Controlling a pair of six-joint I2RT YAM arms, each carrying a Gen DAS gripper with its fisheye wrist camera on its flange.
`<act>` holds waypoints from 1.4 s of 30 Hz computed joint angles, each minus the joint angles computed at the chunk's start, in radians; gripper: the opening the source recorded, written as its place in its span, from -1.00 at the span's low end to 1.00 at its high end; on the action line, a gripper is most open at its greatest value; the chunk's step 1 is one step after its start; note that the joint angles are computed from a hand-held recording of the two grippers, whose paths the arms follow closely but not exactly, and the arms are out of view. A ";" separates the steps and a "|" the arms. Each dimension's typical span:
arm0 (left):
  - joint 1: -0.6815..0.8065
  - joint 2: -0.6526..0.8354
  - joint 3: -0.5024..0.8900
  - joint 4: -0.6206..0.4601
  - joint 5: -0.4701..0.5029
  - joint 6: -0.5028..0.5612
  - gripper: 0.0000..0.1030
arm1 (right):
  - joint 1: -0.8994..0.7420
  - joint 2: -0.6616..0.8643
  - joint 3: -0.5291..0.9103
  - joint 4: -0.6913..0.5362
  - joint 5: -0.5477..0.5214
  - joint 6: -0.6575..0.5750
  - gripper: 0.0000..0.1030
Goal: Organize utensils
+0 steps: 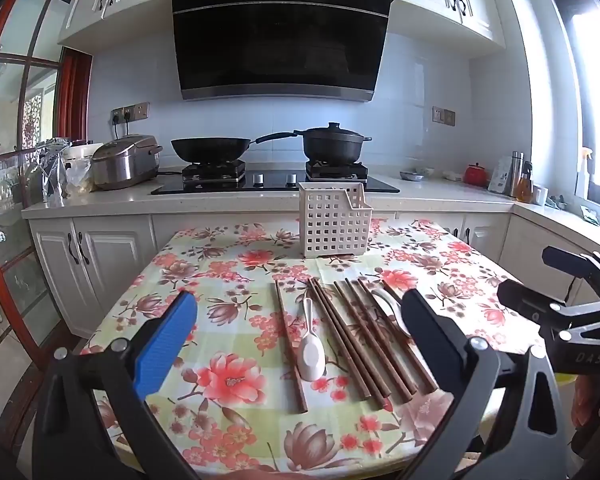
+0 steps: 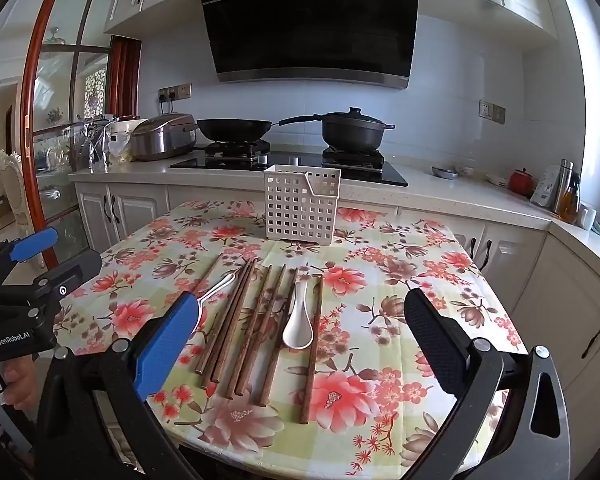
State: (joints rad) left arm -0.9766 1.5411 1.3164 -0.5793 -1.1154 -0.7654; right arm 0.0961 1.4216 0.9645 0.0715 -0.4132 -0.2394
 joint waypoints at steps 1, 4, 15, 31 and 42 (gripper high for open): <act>0.000 0.000 0.000 0.001 -0.001 0.002 0.92 | 0.000 0.000 0.000 0.000 0.001 0.000 0.87; 0.001 -0.002 -0.004 0.005 0.001 0.004 0.92 | 0.001 0.001 0.002 -0.003 0.000 0.002 0.87; 0.000 0.003 0.000 0.007 0.003 0.009 0.92 | 0.014 -0.008 -0.015 0.007 0.006 0.012 0.87; 0.001 0.007 0.023 -0.008 0.005 0.010 0.92 | -0.010 -0.001 -0.001 -0.008 -0.012 0.020 0.87; 0.000 0.000 0.009 -0.003 0.010 0.016 0.92 | -0.015 0.006 0.002 -0.003 -0.014 0.021 0.87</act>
